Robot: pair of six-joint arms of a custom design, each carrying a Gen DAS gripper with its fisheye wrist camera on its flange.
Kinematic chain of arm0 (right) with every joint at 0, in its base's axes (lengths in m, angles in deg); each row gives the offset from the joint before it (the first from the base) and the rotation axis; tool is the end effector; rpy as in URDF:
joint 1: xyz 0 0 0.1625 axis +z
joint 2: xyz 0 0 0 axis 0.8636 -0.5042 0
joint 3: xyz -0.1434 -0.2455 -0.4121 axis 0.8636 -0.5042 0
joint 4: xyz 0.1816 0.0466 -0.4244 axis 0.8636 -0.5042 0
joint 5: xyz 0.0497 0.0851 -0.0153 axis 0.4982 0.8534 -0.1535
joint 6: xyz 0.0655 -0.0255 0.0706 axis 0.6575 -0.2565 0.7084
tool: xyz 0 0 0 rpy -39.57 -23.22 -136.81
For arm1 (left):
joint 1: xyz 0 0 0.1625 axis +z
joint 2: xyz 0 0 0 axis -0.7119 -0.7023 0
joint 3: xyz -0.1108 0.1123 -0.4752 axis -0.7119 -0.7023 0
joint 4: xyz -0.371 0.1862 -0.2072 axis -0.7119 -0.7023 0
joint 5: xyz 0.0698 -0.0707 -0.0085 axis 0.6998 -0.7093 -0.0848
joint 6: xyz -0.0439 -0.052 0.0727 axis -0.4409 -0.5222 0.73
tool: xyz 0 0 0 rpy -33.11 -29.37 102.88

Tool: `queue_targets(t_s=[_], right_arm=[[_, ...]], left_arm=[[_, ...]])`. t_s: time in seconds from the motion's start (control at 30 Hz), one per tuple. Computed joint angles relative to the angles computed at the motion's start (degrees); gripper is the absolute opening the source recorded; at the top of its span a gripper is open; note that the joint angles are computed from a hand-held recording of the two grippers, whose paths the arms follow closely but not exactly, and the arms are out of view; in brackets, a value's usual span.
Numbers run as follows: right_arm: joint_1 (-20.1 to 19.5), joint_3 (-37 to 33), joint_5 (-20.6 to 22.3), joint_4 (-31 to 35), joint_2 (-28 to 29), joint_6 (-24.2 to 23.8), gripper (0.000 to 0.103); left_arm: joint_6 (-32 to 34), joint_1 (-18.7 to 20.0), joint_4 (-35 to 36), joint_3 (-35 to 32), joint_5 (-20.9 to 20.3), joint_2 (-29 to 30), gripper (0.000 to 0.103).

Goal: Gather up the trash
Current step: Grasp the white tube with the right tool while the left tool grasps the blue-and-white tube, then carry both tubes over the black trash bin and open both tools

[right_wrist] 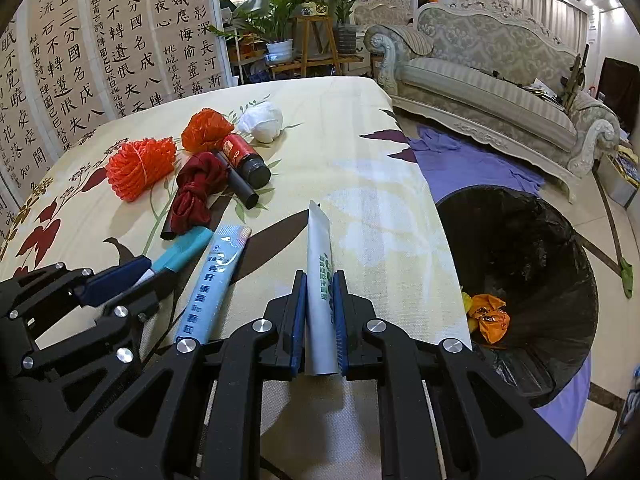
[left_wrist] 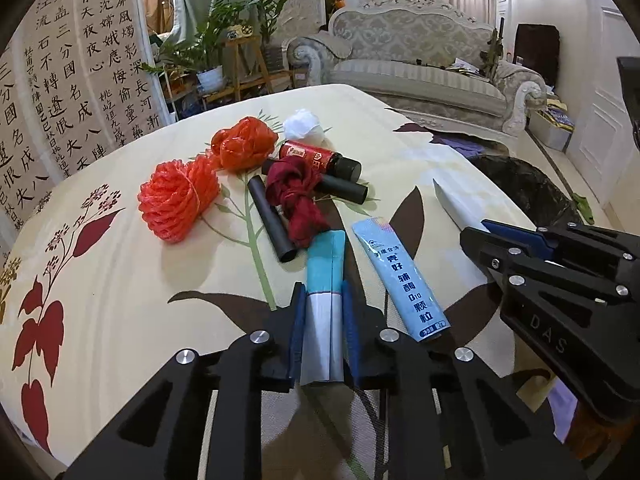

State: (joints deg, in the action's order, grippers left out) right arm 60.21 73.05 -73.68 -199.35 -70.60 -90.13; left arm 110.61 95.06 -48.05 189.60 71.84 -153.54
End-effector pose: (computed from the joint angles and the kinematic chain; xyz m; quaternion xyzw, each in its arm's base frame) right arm 0.3029 -0.3573 -0.1594 0.3583 -0.8740 0.2329 0.2316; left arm 0.0522 -0.2843 0.1905 0.0829 0.8327 -0.3681 0.4053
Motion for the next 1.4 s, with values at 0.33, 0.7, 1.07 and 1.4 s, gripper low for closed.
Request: queue_targets(t_s=[0.33, 0.7, 1.07, 1.4], right_arm=[[-0.1, 0.0, 0.4, -0.6, 0.0, -0.2, 0.013], [0.3, 1.2, 0.5, -3.8, -0.9, -0.3, 0.012], [-1.3, 3.1, -3.2, -11.6, -3.9, -2.0, 0.012], [-5.9, 3.5, -5.4, -17.0, -5.9, -4.5, 0.012]], left_arm=[[-3.7, -4.4, 0.3, 2.7, -0.1, -4.5, 0.016], [-9.5, -8.3, 4.0, 3.2, -1.1, -7.2, 0.016], [3.5, -8.4, -3.8, -0.2, 2.4, -8.9, 0.016], [16.9, -4.4, -15.6, -5.7, 8.4, -0.9, 0.016]])
